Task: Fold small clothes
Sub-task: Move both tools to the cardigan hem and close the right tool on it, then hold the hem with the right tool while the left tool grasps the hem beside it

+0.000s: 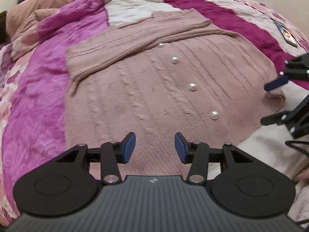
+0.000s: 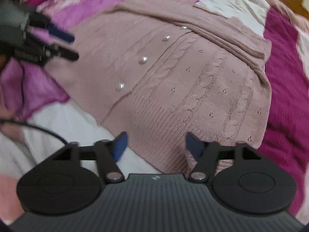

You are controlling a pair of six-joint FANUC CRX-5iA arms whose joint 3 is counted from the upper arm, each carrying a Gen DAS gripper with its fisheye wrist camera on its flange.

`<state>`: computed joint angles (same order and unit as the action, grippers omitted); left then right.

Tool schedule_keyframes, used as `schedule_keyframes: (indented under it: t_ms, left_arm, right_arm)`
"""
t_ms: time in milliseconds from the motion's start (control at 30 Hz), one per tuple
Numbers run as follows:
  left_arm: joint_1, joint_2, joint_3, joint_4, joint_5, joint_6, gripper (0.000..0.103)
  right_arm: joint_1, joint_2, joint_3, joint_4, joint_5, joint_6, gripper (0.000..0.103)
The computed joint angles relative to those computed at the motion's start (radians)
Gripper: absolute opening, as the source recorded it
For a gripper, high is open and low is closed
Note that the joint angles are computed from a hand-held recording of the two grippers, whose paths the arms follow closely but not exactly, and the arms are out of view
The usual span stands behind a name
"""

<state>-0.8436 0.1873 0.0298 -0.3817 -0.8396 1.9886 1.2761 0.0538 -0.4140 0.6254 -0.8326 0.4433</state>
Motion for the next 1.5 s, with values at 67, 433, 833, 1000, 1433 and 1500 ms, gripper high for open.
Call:
schedule_keyframes:
  t_ms: [67,433,833,1000,1433,1500]
  left_arm:
    - [-0.004,0.005,0.004,-0.002,-0.001,0.001,0.053]
    - [0.034,0.020,-0.016,0.088,-0.007,-0.051,0.054]
    - [0.037,0.036,-0.007,0.103,-0.020,-0.050,0.054]
    - [0.045,0.025,-0.045,0.173,0.044,-0.130,0.069]
    - [-0.069,0.137,0.109,-0.082,-0.146,-0.091,0.074]
    - [-0.080,0.142,0.123,-0.139,-0.163,-0.053,0.074]
  right_arm:
    - [0.006,0.024,0.031,-0.029,-0.040,0.071,0.071]
    - [0.015,0.130,0.124,-0.080,-0.131,0.342,0.071]
    - [-0.001,0.093,-0.005,0.150,-0.012,0.025,0.020]
    - [-0.022,0.065,-0.056,0.260,0.040,-0.149,0.014]
    - [-0.113,0.024,-0.113,0.438,0.124,-0.492,0.014]
    - [-0.112,0.024,-0.116,0.437,0.125,-0.498,0.014]
